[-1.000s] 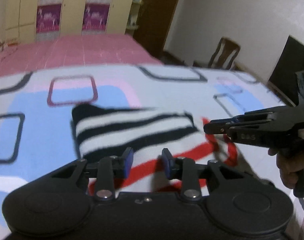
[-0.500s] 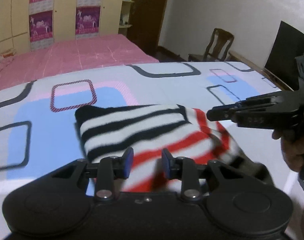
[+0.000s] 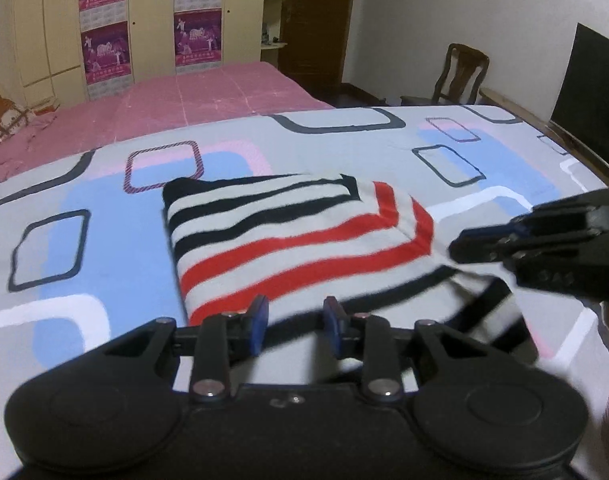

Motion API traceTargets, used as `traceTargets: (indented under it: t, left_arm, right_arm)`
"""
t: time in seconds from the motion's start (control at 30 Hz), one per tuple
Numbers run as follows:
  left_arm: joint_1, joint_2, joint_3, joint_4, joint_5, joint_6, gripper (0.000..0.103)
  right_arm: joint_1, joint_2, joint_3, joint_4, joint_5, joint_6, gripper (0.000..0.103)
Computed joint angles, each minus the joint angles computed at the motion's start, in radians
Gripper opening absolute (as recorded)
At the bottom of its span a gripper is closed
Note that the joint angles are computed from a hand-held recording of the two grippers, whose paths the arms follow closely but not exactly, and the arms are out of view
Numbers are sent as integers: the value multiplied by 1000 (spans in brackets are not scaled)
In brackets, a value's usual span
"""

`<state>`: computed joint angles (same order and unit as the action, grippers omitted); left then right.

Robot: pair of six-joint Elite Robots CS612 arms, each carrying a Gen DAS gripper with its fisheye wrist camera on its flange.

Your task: Fold small clothes

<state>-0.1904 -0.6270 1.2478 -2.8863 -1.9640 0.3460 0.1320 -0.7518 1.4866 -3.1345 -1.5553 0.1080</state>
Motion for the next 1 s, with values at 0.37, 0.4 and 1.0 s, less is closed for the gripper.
traceTargets:
  t: [0.37, 0.4, 1.0]
  left_arm:
    - [-11, -28, 65, -26, 72, 14, 29]
    - [-10, -31, 67, -21, 73, 12, 29]
    - [73, 106, -173, 230, -195, -404, 84]
  right_arm:
    - [1, -10, 18, 93, 37, -2, 9]
    - [-3, -16, 28, 72, 49, 8, 10]
    - [-171, 71, 12, -43, 559, 539, 73]
